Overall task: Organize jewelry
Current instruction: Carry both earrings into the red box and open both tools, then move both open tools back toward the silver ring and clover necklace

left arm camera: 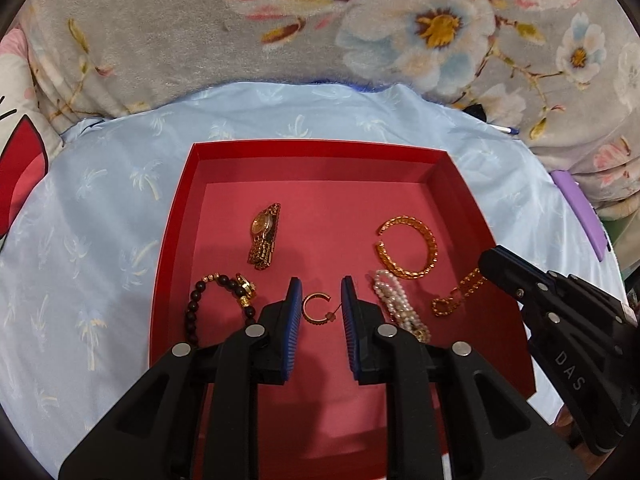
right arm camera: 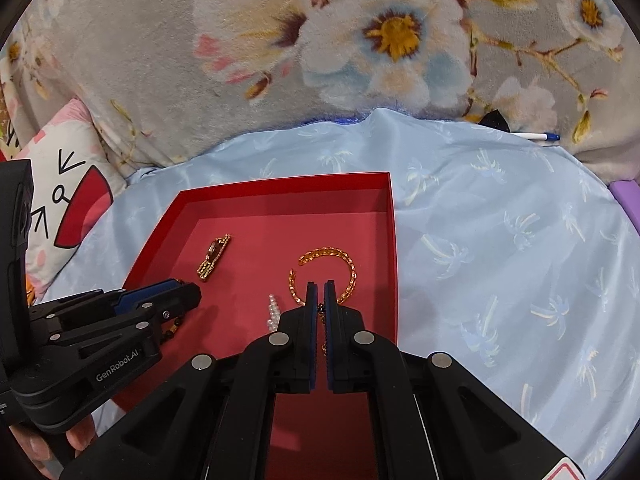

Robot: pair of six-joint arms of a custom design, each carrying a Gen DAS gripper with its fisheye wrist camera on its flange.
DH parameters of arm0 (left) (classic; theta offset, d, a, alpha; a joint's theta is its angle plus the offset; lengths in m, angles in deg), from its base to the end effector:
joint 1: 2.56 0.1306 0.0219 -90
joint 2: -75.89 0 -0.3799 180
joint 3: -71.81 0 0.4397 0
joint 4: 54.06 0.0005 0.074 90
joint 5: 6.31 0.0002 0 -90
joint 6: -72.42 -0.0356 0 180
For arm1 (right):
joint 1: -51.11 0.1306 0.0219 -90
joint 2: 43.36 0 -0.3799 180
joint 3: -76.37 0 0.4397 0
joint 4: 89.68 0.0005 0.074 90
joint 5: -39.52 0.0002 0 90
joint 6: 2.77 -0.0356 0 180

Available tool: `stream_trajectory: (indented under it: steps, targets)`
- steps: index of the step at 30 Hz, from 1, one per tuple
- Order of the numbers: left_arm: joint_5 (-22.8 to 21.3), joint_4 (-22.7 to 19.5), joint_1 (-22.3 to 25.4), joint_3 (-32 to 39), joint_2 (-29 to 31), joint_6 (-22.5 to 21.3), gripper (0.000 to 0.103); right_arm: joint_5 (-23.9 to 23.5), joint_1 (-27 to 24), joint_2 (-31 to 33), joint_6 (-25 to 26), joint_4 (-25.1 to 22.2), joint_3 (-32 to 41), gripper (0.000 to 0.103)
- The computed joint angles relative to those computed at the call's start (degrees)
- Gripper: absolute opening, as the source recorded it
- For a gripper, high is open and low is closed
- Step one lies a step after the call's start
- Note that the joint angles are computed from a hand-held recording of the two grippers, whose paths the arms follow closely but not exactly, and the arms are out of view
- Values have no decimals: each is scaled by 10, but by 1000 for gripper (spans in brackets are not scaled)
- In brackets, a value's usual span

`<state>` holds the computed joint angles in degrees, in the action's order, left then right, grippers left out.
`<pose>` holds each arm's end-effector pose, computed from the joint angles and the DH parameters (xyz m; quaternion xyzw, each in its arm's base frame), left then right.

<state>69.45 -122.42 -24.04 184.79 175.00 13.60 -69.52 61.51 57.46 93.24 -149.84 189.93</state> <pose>0.5351 -0.2017 0.5227 -0.1176 0.9384 -0.0284 0.3236 0.5830 0.1183 0.5213 -0.1906 0.9009 0.1677 0.3519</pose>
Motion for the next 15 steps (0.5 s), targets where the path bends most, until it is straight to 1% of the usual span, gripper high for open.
stream_trajectory:
  steps: [1,4,5,6,7,8,11,15]
  targets:
    - [-8,1,0,1,2,0,19,-2,-1,0,-2,5,-2,4]
    - [-17,8,3,-1,3,6,21,-7,-3,-4,-10,18,-11,15]
    - [-19,11,5,-2,3,9,28,-11,-5,-7,-12,21,-14,20]
    - [-25,21,6,-9,-3,13,44,-13,-6,-10,-15,27,-18,23]
    - [-34,30,7,-15,-8,16,53,-15,-8,-13,-17,32,-21,29]
    - [-45,41,7,-23,-16,19,60,-17,-9,-17,-19,37,-26,33]
    - [-46,50,7,-31,-29,13,60,-20,-12,-34,-19,50,-40,33]
    - [-71,45,-6,-37,-49,5,60,-39,-19,-64,-21,61,-63,35]
